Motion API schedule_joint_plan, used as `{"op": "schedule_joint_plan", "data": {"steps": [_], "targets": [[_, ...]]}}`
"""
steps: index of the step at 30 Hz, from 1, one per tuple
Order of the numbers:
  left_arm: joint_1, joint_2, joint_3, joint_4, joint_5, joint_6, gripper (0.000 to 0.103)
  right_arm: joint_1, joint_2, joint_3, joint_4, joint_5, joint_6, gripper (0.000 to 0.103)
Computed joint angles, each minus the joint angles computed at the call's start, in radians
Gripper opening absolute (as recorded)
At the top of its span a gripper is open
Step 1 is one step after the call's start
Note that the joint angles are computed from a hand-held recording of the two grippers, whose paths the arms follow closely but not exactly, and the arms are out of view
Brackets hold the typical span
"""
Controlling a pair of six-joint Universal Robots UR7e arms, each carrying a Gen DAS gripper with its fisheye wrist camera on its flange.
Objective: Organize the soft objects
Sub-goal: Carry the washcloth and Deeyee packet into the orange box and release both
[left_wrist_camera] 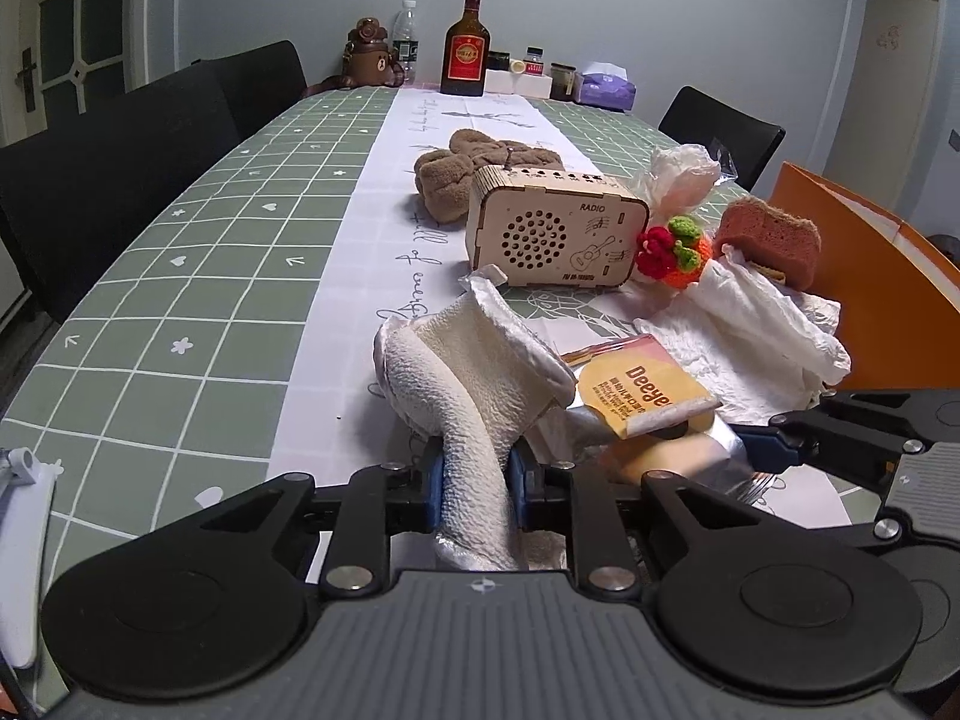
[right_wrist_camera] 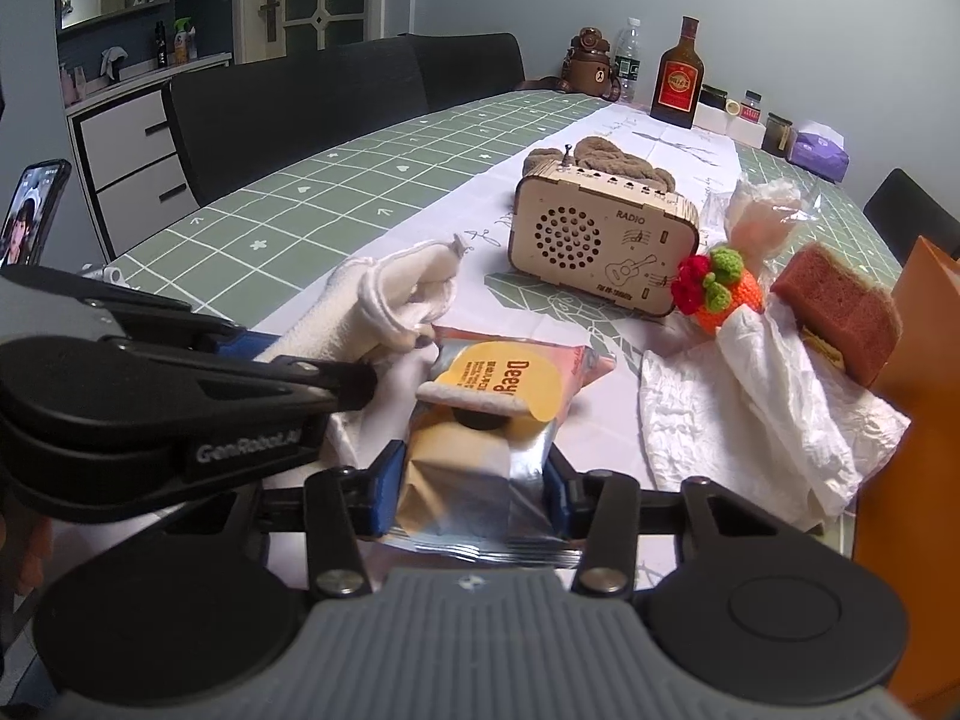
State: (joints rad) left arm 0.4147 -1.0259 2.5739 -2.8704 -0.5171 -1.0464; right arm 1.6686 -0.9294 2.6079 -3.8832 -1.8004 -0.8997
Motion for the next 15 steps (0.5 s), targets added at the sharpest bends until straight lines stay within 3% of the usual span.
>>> {"op": "schedule_joint_plan", "data": {"steps": [10,15], "targets": [[-0.02,-0.124,-0.018,0.179,-0.057,0.007,0.023,0.018,-0.104,0.021,0.056,0.006,-0.044,0.045],[0.005,-0.182,-0.054,0.238,-0.155,0.099,0.023,0.03,-0.192,0.021,0.141,-0.001,-0.061,0.045]]}}
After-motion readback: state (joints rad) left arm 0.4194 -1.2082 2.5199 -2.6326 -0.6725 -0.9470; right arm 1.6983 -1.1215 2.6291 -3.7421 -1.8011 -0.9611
